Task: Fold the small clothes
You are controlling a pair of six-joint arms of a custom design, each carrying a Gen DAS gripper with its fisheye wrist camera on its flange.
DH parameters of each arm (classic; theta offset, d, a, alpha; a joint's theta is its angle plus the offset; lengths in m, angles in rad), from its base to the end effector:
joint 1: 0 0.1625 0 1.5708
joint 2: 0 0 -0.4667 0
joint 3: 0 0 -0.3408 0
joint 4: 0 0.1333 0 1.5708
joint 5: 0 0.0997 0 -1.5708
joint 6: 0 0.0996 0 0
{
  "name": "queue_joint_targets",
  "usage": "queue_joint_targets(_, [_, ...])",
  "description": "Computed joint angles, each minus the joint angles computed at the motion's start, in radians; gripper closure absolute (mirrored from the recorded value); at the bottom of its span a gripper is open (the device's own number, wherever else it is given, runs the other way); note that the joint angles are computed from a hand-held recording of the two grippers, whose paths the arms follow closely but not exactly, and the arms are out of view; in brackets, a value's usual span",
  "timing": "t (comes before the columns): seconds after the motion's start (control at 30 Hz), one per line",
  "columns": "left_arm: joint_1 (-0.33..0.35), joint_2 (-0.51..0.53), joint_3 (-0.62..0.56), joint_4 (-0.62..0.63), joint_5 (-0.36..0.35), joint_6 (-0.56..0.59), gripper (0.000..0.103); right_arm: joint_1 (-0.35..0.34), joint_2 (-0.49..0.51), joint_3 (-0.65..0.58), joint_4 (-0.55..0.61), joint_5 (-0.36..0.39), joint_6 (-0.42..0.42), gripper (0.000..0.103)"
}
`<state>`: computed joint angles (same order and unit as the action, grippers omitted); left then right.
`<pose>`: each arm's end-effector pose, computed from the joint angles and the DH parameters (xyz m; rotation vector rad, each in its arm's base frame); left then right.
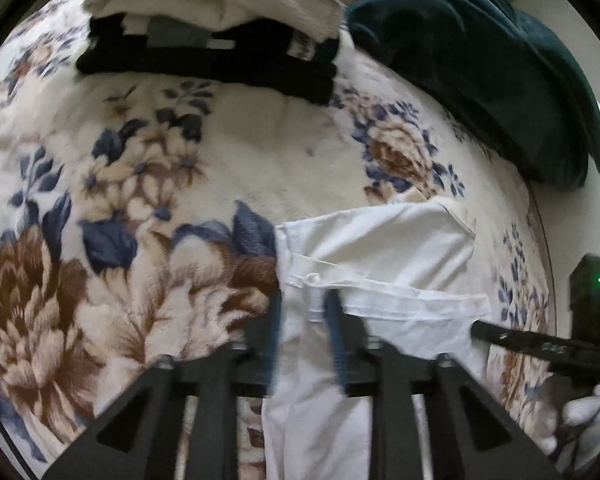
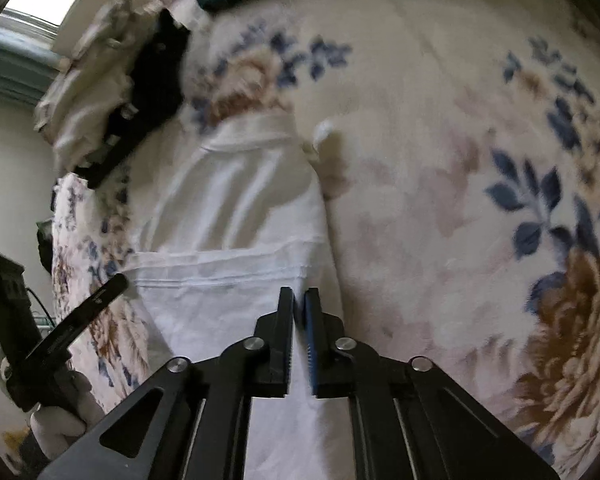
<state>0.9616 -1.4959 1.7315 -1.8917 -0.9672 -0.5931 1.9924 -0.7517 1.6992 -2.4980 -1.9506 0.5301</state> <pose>-0.1148 -0.4962 0.4751 -0.0138 2.6359 -0.5568 0.3489 -0.5424 0.1100 -0.1457 -2.7827 0.2202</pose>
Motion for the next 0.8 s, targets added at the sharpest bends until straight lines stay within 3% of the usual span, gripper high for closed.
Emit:
queue_joint_targets(0.07, [0.003,-0.010,0.002,-0.006,-0.004,-0.020,0.077,-0.024,0.013,-0.011,0.025,0.021,0.009,0.084])
queue_joint_targets(0.17, [0.004,-0.021,0.004,-0.013,-0.003,-0.038,0.077,-0.049,0.022,0.006,-0.028,0.069,-0.011,0.084])
queue_joint_targets(0.27, [0.005,-0.034,0.010,-0.033,-0.017,-0.034,0.076,-0.028,0.011,0.036,-0.127,0.052,-0.061,0.099])
queue_joint_targets(0.3, [0.007,-0.037,0.012,-0.042,-0.031,-0.024,0.074,-0.019,0.006,0.039,-0.142,0.051,-0.077,0.099])
queue_joint_targets(0.37, [0.019,-0.039,0.018,-0.082,-0.089,0.018,0.049,0.007,-0.012,0.057,-0.187,0.044,-0.115,0.099])
queue_joint_targets(0.4, [0.021,-0.040,0.019,-0.096,-0.109,0.030,0.046,0.018,-0.024,0.068,-0.204,0.046,-0.123,0.099])
queue_joint_targets(0.53, [0.023,-0.022,0.016,-0.114,-0.168,0.071,0.046,0.042,-0.057,0.081,-0.205,0.025,-0.117,0.099])
queue_joint_targets(0.8, [0.031,0.042,-0.005,-0.031,-0.122,0.052,0.046,0.026,-0.063,0.090,-0.188,0.013,-0.086,0.099])
